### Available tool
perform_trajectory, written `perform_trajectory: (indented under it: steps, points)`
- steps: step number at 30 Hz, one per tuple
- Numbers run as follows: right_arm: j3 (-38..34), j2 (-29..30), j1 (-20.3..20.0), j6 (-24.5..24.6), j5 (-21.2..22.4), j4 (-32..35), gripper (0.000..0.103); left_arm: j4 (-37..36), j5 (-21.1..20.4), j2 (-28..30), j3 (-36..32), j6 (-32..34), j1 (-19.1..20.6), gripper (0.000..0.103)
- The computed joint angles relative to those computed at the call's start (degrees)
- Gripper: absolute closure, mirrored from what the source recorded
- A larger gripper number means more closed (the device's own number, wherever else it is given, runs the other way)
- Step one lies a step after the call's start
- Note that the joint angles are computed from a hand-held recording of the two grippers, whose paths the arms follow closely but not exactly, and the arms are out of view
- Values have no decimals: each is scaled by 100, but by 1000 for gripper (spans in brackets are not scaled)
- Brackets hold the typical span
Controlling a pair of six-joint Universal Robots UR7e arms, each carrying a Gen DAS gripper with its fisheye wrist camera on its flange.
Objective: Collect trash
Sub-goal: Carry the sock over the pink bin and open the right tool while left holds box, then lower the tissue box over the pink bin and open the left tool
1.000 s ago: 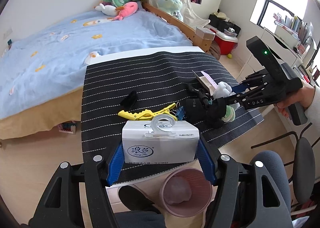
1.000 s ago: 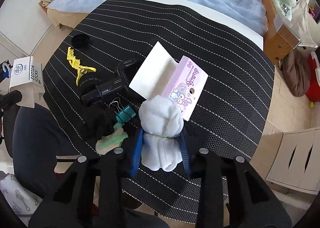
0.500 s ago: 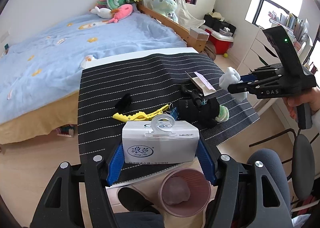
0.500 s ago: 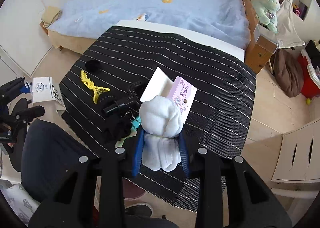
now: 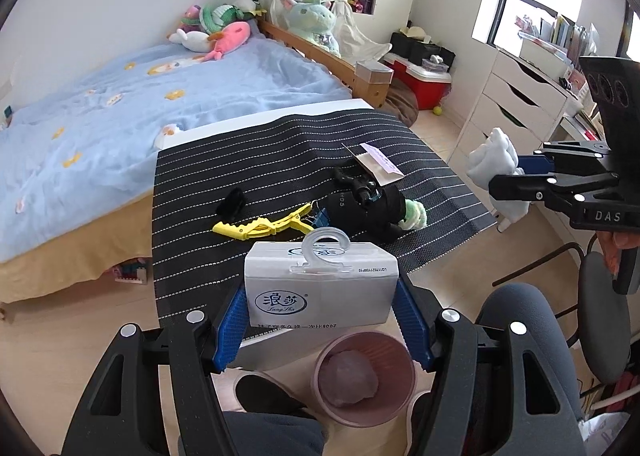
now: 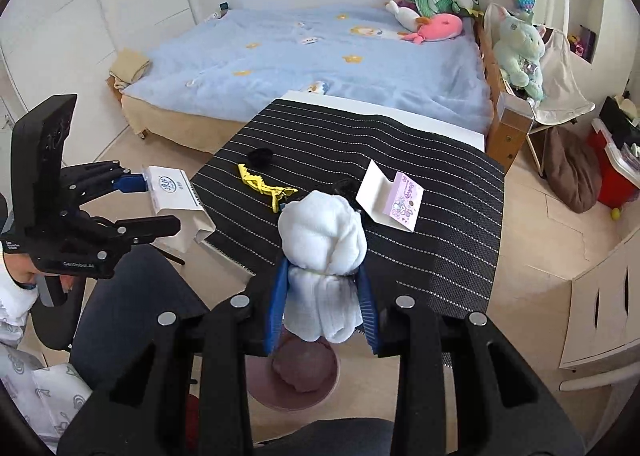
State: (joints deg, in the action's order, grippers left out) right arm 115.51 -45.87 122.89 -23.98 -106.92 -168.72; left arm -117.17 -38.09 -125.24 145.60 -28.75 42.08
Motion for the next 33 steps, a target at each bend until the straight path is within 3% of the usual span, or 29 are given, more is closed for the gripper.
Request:
perform_trajectory:
  steps: [16,23,25,26,27,33]
  points:
    - [951,-68,-22,206,135,-301,70,1934,-160,-1087,203,-1441,-908,40]
    - [955,-14,-9,157,286,-253,67,2210,-172,-1248,205,-1696,-1000,40]
    - [944,4,-10,144,305,-298,42,2206,-153,-1248,192,-1693,-988,40]
    - [954,5,-17,152,319,-356,24,2184,-149,-1245,193,-1686,-982,40]
    - [968,-1,-31,171,352,-412,18,2153,-149,-1233,191,-1664,-968,40]
    - [950,-17,-86,368,299,-433,9,2016,-210,-1195,206,-1527,-911,39]
